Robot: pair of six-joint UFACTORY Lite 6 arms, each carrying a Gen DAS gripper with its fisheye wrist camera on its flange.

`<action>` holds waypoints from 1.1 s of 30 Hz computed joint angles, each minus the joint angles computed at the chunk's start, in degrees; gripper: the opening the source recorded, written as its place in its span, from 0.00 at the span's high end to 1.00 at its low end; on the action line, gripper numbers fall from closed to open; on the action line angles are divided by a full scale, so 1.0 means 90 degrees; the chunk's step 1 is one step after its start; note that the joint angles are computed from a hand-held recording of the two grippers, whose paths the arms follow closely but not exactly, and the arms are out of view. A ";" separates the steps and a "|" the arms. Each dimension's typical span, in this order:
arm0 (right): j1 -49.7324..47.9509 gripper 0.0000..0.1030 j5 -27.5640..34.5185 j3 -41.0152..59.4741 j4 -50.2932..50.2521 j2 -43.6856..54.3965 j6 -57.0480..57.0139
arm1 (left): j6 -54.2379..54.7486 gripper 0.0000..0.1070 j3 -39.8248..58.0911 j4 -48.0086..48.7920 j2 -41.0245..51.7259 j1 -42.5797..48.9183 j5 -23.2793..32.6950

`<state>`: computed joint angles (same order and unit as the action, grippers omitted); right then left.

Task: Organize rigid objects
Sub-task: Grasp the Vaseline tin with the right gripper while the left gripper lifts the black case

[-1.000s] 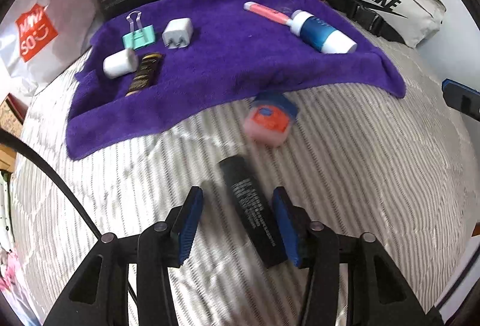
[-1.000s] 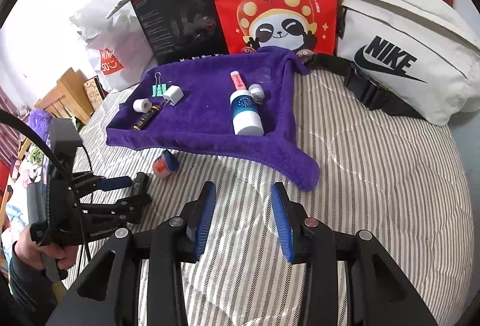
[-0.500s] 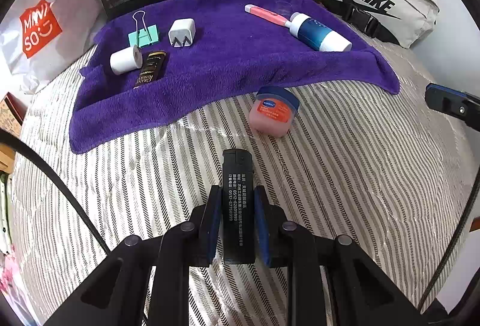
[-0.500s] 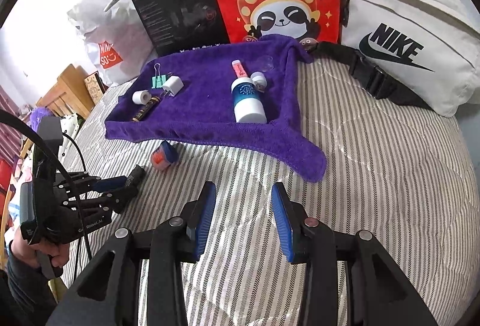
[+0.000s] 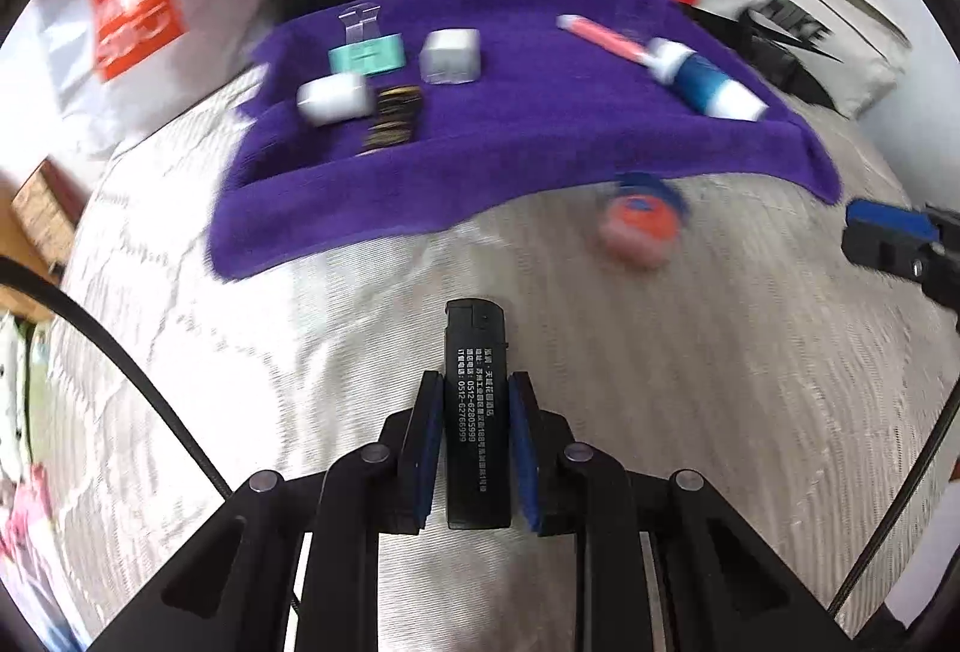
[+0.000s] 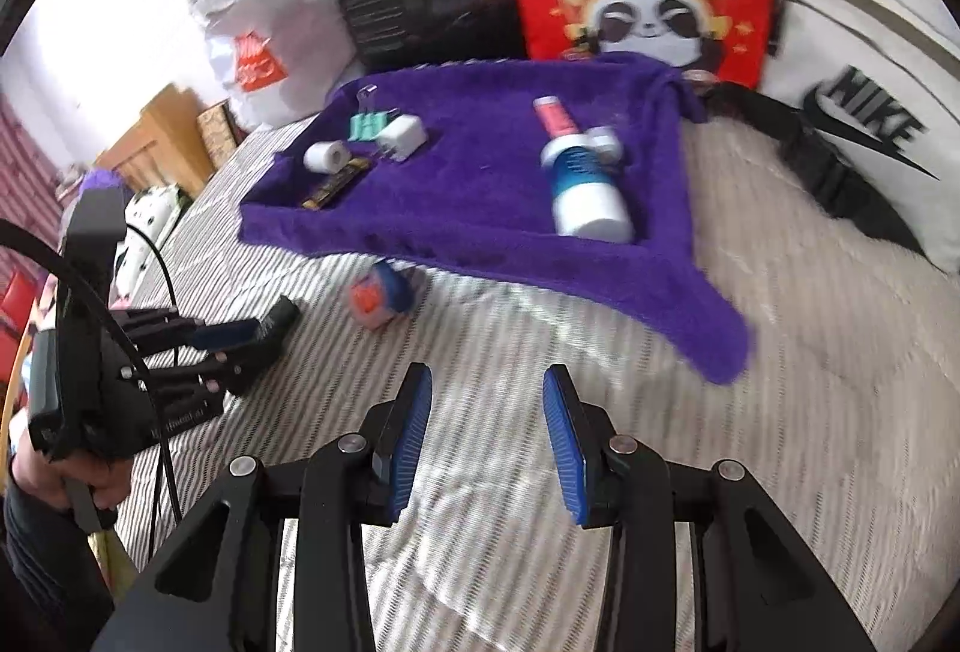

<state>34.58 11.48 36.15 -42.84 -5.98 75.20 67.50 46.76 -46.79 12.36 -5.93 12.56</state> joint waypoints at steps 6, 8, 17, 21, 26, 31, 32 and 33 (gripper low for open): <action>0.0204 0.62 -0.0309 0.0904 0.0049 0.1312 -0.0401 | 0.0444 0.80 0.0151 -0.0052 0.0141 0.0858 0.0038; 0.0256 0.62 -0.0339 0.1254 0.0104 0.1745 -0.0593 | 0.1169 0.80 0.0237 -0.0657 0.0247 0.1104 0.0274; 0.0316 0.62 -0.0311 0.2432 0.0140 0.3059 -0.1173 | 0.1887 0.80 0.0229 -0.1248 0.0302 0.1358 0.0393; 0.0367 0.56 -0.0154 0.2825 -0.0017 0.3426 -0.1245 | 0.1914 0.80 0.0319 -0.1261 0.0369 0.1434 0.0548; 0.0389 0.54 -0.0027 0.3195 -0.0759 0.3755 -0.0672 | 0.2016 0.80 0.0355 -0.1356 0.0408 0.1412 0.0570; 0.0363 0.55 -0.0005 0.3421 -0.1208 0.3959 -0.0394 | 0.2213 0.80 0.0391 -0.1483 0.0447 0.1479 0.0661; 0.0360 0.57 -0.0009 0.3472 -0.1310 0.4009 -0.0313 | 0.2248 0.80 0.0388 -0.1502 0.0444 0.1488 0.0664; 0.0357 0.64 -0.0018 0.3452 -0.1624 0.4007 -0.0018 | 0.2246 0.80 0.0384 -0.1504 0.0442 0.1493 0.0666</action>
